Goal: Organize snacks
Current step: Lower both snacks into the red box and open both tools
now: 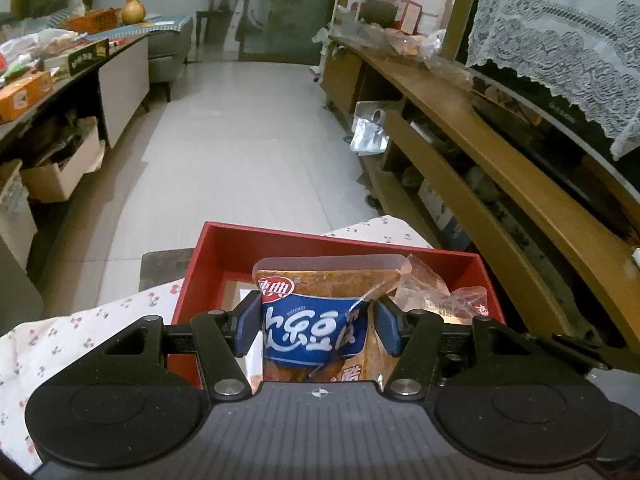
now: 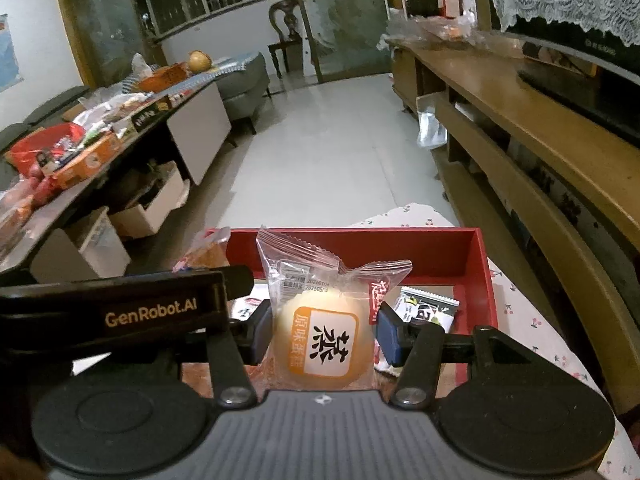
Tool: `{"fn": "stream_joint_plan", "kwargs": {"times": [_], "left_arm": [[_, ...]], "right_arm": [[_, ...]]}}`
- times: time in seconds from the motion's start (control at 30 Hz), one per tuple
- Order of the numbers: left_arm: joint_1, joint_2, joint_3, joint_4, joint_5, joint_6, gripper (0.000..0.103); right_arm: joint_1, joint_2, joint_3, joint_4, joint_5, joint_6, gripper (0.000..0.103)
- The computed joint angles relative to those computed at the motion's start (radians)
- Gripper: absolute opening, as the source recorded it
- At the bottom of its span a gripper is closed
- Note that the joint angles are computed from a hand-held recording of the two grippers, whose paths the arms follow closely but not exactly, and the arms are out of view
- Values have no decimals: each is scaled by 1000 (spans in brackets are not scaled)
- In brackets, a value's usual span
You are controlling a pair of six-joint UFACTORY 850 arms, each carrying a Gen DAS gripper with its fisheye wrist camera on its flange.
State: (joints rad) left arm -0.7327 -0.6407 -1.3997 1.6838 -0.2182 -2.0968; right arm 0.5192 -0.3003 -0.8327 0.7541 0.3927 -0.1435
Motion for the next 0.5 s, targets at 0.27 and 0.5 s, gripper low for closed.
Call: {"fn": "stream_joint_plan", "kwargs": {"times": [0.27,0.5], "left_arm": [[21,-91,-86,-147,23,158,45],[38,-134,-118,-319,47,325,51]], "right_arm": [[-36,-115,-95,-29,-42,-9,58],[-54,-183,-147,-58,-89,5,58]]}}
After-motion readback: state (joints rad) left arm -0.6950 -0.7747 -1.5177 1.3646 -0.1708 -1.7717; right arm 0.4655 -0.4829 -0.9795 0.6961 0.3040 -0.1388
